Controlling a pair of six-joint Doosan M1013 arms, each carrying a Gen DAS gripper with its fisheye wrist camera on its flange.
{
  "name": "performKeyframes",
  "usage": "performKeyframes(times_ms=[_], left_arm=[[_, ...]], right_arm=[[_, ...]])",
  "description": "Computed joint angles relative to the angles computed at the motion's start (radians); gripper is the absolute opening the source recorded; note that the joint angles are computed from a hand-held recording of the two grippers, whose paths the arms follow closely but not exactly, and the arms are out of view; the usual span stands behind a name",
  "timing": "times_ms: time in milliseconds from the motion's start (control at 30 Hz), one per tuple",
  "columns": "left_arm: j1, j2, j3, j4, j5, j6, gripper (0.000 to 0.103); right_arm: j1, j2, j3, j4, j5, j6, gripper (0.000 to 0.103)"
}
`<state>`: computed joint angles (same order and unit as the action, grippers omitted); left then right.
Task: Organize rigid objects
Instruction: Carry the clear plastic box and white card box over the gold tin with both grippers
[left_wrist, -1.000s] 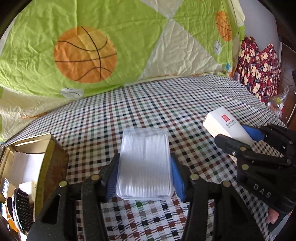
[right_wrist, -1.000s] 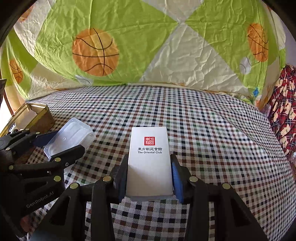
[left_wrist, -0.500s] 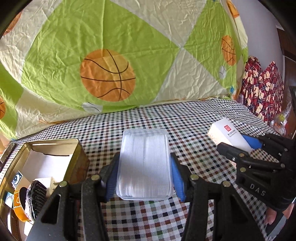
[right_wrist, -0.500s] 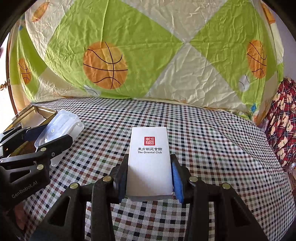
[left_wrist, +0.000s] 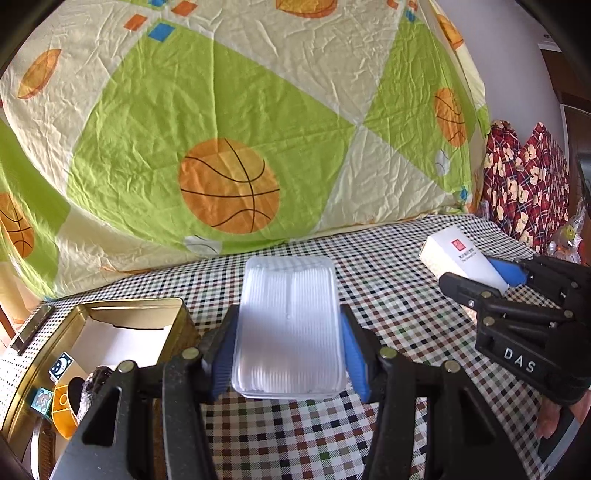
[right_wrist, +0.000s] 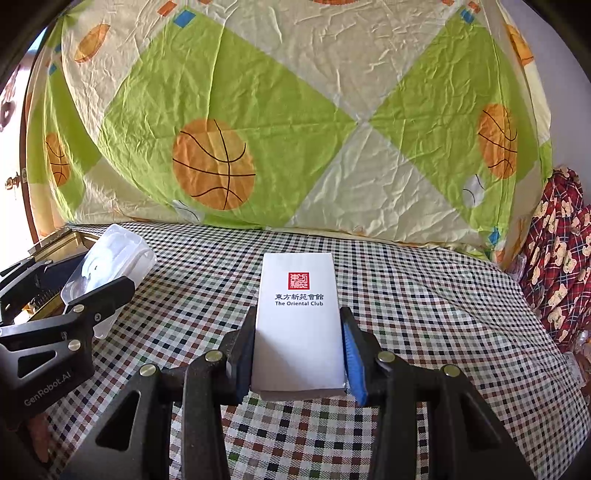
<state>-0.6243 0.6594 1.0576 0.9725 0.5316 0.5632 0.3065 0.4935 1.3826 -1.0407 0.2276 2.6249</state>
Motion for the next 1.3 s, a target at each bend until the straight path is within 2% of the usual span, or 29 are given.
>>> performKeyframes(times_ms=[200,400,500,733,933,1233,1300], left_arm=[[-0.003,-0.013,0.027,0.084,-0.015,-0.092,0.051],[-0.004,-0.034,0.068,0.179,-0.028,-0.213,0.051],[-0.005,-0.045,0.088,0.22,-0.035,-0.27,0.051],[-0.005,-0.069,0.134,0.311,-0.046,-0.392,0.051],[-0.009,-0.088,0.168,0.371,-0.052,-0.456,0.051],[-0.012,-0.112,0.209,0.432,-0.051,-0.53,0.051],[-0.013,-0.117,0.219,0.443,-0.049,-0.545,0.051]], right_arm=[[0.001,-0.009,0.02,-0.216,-0.013,0.217,0.044],[0.002,-0.024,0.055,-0.558,-0.026,0.57,0.044],[0.003,-0.029,0.067,-0.692,-0.025,0.701,0.044],[0.003,-0.038,0.088,-0.911,-0.032,0.927,0.044],[0.0,-0.046,0.103,-1.108,-0.05,1.13,0.044],[0.003,-0.059,0.133,-1.517,-0.052,1.519,0.044],[0.001,-0.061,0.138,-1.641,-0.057,1.64,0.044]])
